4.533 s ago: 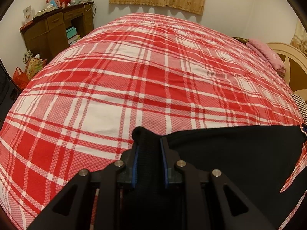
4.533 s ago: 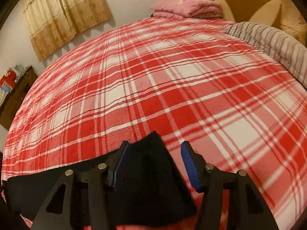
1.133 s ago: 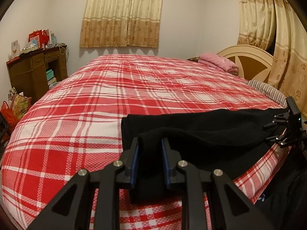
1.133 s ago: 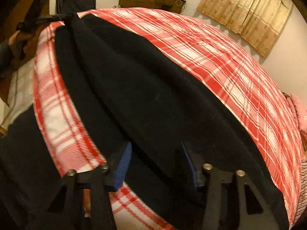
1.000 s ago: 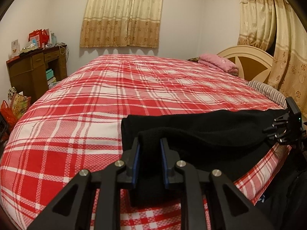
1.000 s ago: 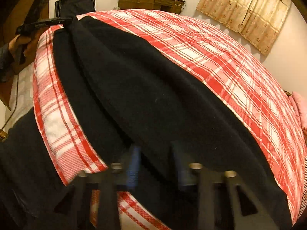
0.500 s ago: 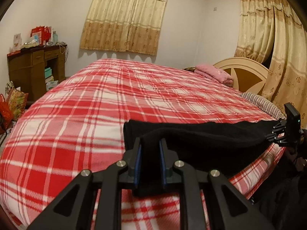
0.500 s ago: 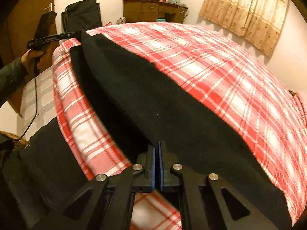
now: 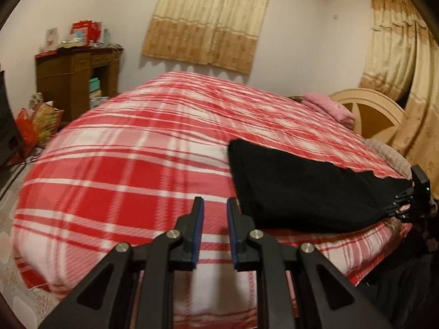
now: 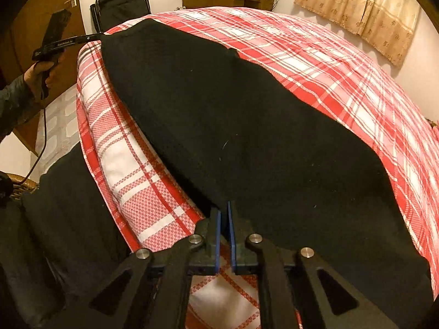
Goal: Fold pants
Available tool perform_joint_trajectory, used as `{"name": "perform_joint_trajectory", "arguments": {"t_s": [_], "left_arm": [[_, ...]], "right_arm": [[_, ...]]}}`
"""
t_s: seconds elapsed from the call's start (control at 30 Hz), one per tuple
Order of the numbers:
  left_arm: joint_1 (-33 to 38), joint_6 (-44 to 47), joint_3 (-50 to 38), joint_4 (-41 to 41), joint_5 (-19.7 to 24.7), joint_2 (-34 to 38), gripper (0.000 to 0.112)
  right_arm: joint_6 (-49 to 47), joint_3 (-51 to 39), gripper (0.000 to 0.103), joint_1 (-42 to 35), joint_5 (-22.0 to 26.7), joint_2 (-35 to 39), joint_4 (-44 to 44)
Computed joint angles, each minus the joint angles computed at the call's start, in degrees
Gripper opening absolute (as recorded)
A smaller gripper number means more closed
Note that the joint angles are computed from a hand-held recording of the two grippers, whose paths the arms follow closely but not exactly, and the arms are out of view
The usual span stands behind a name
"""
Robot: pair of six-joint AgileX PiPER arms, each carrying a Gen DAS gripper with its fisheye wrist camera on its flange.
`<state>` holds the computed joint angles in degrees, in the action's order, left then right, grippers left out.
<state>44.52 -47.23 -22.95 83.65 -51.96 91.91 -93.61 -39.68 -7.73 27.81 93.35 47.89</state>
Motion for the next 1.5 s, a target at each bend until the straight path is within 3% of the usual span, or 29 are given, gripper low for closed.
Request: {"name": "perform_joint_trajectory", "arguments": {"t_s": [0.07, 0.1, 0.13, 0.23, 0.37, 0.4, 0.47, 0.57, 0.7, 0.87, 0.97, 1.0, 1.03, 1.1, 1.23, 1.3, 1.33, 1.5], "left_arm": [[0.38, 0.30, 0.93, -0.94, 0.33, -2.12, 0.018], [-0.03, -0.37, 1.37, -0.63, 0.43, -3.86, 0.018], [-0.21, -0.31, 1.67, -0.73, 0.39, -4.68, 0.018], [-5.00, -1.15, 2.84, -2.87, 1.92, -8.46, 0.019], [-18.15, -0.83, 3.67, -9.87, 6.02, -12.14, 0.022], [-20.96, -0.99, 3.56, -11.02, 6.40, -12.18, 0.024], [-29.27, 0.29, 3.39, -16.46, 9.96, -12.46, 0.039], [-39.20, 4.45, 3.06, -24.79, 11.77, -9.91, 0.044], [-48.25, 11.09, 2.68, -34.31, 14.21, -5.84, 0.044], [-49.65, 6.43, 0.38, -30.61, 18.14, -0.34, 0.044], [-48.87, 9.41, 1.62, -32.52, 15.56, 0.67, 0.044], [-47.84, 7.85, 1.67, -30.76, 14.69, 0.72, 0.044], [-47.40, 7.33, 1.85, -30.23, 13.96, 0.80, 0.044], [-47.01, 6.94, 2.08, -29.65, 13.04, 0.96, 0.044], [-47.16, 8.72, 3.57, -31.30, 11.29, 1.04, 0.044], [-47.56, 8.49, 3.03, -31.75, 11.55, 1.39, 0.044], [-48.21, 7.65, 2.75, -31.85, 12.61, 0.77, 0.045], [-52.36, 4.14, 1.44, -32.49, 18.21, -3.44, 0.058]], "right_arm": [[2.04, -0.70, 0.036, -1.11, 3.18, -0.73, -3.43], [2.50, -0.91, 0.060, -1.68, 4.45, -1.01, -4.52], [2.64, -1.12, 0.066, -2.18, 5.92, -1.41, -5.17], [1.66, -2.20, 0.066, -4.27, 10.23, -2.71, -4.67], [5.69, -10.58, 0.065, -6.33, 19.72, 0.28, -1.72], [7.09, -12.50, 0.065, -5.80, 20.31, 1.18, -0.98], [11.18, -18.09, 0.065, -3.89, 21.15, 4.52, 0.49], [19.77, -27.74, 0.065, -0.70, 22.03, 11.49, 1.59], [34.39, -44.06, 0.056, 2.53, 25.79, 23.32, 1.52], [50.73, -62.96, 0.050, 5.71, 34.17, 37.61, 0.39], [57.14, -71.37, 0.043, 7.53, 39.54, 44.39, 0.22], [58.62, -72.76, 0.033, 8.08, 39.97, 45.50, -0.57], [60.02, -73.38, 0.019, 8.83, 39.39, 46.11, -1.72], [59.88, -74.22, 0.007, 8.79, 40.40, 47.22, -0.15], [58.24, -70.75, 0.004, 9.02, 36.77, 44.44, 0.88], [58.36, -69.06, 0.004, 10.45, 32.90, 42.91, -3.23], [57.54, -67.33, 0.004, 11.15, 30.57, 41.58, -5.54], [49.55, -57.14, 0.005, 6.02, 30.21, 34.30, -2.35]]}}
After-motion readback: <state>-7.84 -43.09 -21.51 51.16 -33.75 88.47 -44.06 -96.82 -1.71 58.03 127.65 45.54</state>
